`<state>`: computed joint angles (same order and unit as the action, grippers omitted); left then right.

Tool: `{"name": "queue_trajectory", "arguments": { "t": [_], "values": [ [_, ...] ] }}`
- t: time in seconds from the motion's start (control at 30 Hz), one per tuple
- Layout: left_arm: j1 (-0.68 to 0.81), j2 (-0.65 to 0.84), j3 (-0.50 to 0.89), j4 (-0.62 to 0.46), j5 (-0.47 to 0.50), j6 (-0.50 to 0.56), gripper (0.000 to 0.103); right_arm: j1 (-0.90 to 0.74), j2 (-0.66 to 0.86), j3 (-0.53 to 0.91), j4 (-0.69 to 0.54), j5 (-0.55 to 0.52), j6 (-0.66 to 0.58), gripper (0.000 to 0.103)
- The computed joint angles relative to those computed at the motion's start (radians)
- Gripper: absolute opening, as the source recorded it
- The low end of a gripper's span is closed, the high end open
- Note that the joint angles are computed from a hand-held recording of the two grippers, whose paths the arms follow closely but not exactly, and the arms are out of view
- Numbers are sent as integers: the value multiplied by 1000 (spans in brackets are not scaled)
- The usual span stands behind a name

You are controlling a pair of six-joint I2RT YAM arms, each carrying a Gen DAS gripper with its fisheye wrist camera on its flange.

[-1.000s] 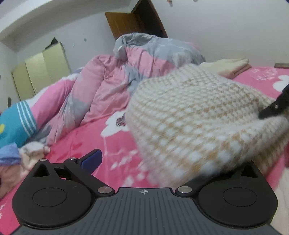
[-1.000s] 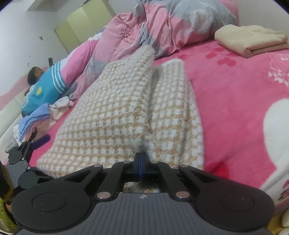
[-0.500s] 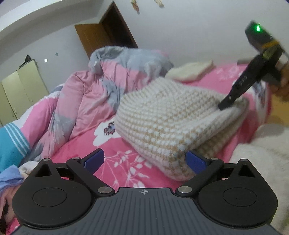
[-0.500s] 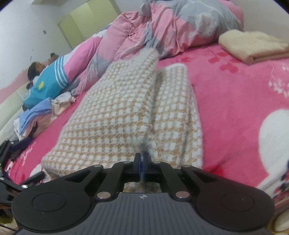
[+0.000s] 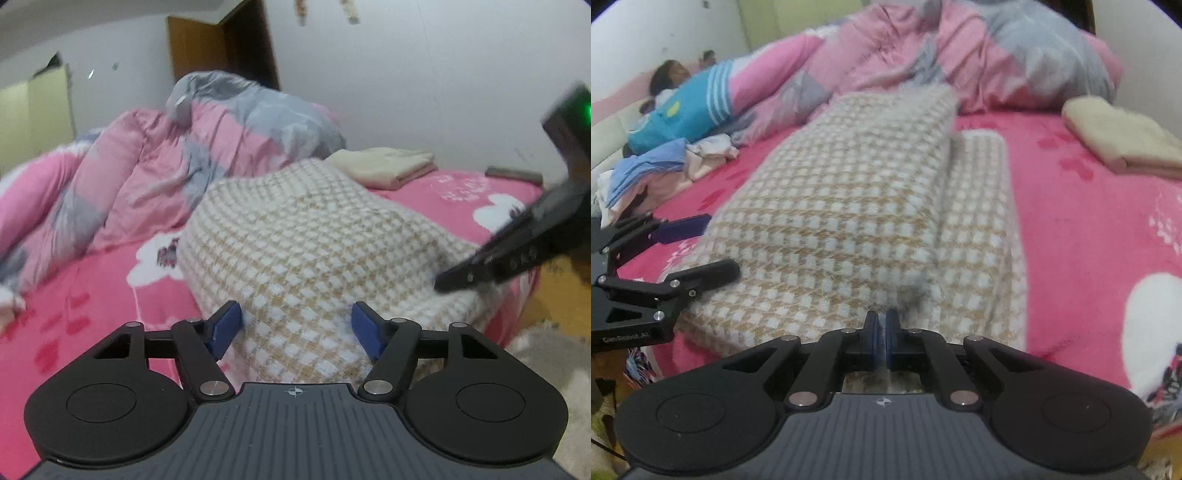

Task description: Fold clothes

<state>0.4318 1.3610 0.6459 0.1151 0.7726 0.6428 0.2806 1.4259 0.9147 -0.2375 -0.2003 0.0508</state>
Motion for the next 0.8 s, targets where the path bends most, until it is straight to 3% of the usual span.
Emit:
{"name": "queue_trajectory", "arguments": {
  "t": [0.07,0.13,0.23,0.3,0.37,0.4,0.5,0.6,0.73,0.8],
  "values": [
    [30,-8,65,-109,62,7,62,5,-8,66,-50,18,-29,4],
    [37,7,106,-90,111,-68,62,10,-10,121,-52,39,-55,4],
    [-46,55,119,35,24,-144,62,23,61,174,44,72,-73,4],
    [-112,135,158,16,-70,-139,60,25,139,191,100,81,-86,4],
    [-128,167,120,112,-83,-152,61,23,218,200,148,87,-103,4],
    [-128,162,115,115,-83,-144,61,21,226,205,146,93,-118,4],
    [-115,160,120,106,-63,-137,62,23,231,337,-15,93,-127,4],
    [-111,171,120,119,-52,-154,64,24,244,411,16,98,-120,4],
    [-116,170,115,127,-48,-162,65,36,478,586,-23,169,-159,4],
    [-115,170,126,107,-45,-163,66,31,526,552,68,178,-148,0]
  ]
}}
